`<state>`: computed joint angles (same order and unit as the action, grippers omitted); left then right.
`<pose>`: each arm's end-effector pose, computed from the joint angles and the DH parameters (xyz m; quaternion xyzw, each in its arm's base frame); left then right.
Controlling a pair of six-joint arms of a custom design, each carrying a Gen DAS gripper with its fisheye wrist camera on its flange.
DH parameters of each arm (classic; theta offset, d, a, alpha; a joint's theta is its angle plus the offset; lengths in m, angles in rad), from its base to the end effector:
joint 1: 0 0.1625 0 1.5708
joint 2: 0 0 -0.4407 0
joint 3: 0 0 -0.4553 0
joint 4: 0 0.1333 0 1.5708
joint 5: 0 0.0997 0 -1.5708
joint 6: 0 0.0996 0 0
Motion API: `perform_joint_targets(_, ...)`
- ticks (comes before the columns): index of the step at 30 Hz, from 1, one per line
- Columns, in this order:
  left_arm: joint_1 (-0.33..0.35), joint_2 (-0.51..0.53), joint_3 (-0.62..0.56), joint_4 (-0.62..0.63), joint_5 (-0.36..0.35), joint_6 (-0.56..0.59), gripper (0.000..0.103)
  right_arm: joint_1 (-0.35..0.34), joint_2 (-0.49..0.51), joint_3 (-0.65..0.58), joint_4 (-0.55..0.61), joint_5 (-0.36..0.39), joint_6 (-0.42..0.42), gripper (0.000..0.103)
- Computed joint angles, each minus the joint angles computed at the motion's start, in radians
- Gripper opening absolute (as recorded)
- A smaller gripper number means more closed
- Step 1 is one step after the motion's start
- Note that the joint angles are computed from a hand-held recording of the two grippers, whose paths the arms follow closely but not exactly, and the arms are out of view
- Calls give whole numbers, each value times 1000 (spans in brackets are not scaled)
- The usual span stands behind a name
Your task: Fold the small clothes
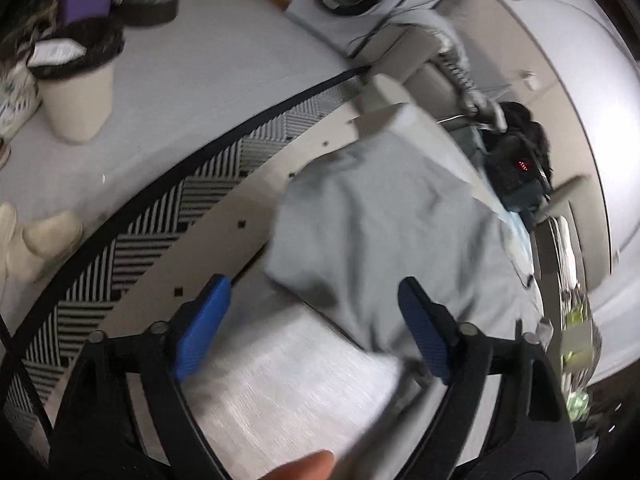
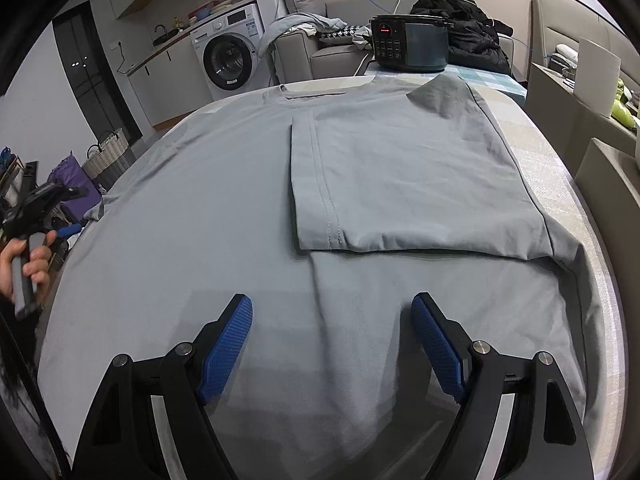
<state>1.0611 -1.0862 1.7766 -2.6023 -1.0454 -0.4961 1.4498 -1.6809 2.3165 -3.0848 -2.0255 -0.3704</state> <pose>-0.1714 -0.6822 0.2147 -0.0376 0.9520 -0.2670 0.1452 0.0345 -0.4580 0.3499 0.0146 -0.8869 0.3522 0.2986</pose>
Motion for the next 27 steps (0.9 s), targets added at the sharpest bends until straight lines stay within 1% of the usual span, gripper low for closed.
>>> perform_joint_targets(2,40,21,-45,48,-78,-34,66,-7,-3,-1,3,7,-4,83)
perform_joint_targets(4,75,34,-62,57,-150,-73,59,-7,-3,-2,3,8,-5,83)
perform_joint_targets(5,77,41,-62,33,-146,-74,50,-8,-3,-2,3,8,-5,83)
perform_joint_targets(6,72,38,-47,-3,-128,-66,45,-8,-3,-2,3,9,-5,83)
perform_joint_targets(8,59,31,-21,-75,-79,-10,18,-6,-1,-2,2,4,-6,83)
perform_joint_targets(9,54,33,-15,-106,-56,22,13,-7,-2,-3,3,4,-7,83)
perform_joint_targets(10,46,32,-12,-126,-37,49,3,-7,-2,-2,3,7,-5,83)
perform_joint_targets(11,37,30,-8,-148,-32,76,1,-8,-4,-1,3,9,-5,83)
perform_joint_targets(13,8,20,0,-186,-3,104,1,-9,-4,-1,2,11,-4,83)
perform_joint_targets(16,-35,-6,18,-219,10,152,1,-10,-4,-1,2,11,-6,83)
perform_joint_targets(21,-156,9,6,-238,16,260,1,-12,-6,0,2,16,-5,83)
perform_joint_targets(24,-239,39,-6,-223,-12,332,1,-12,-6,1,1,17,-5,83)
perform_joint_targets(27,-304,85,-25,-149,-94,369,1,-13,-7,2,1,22,-2,83)
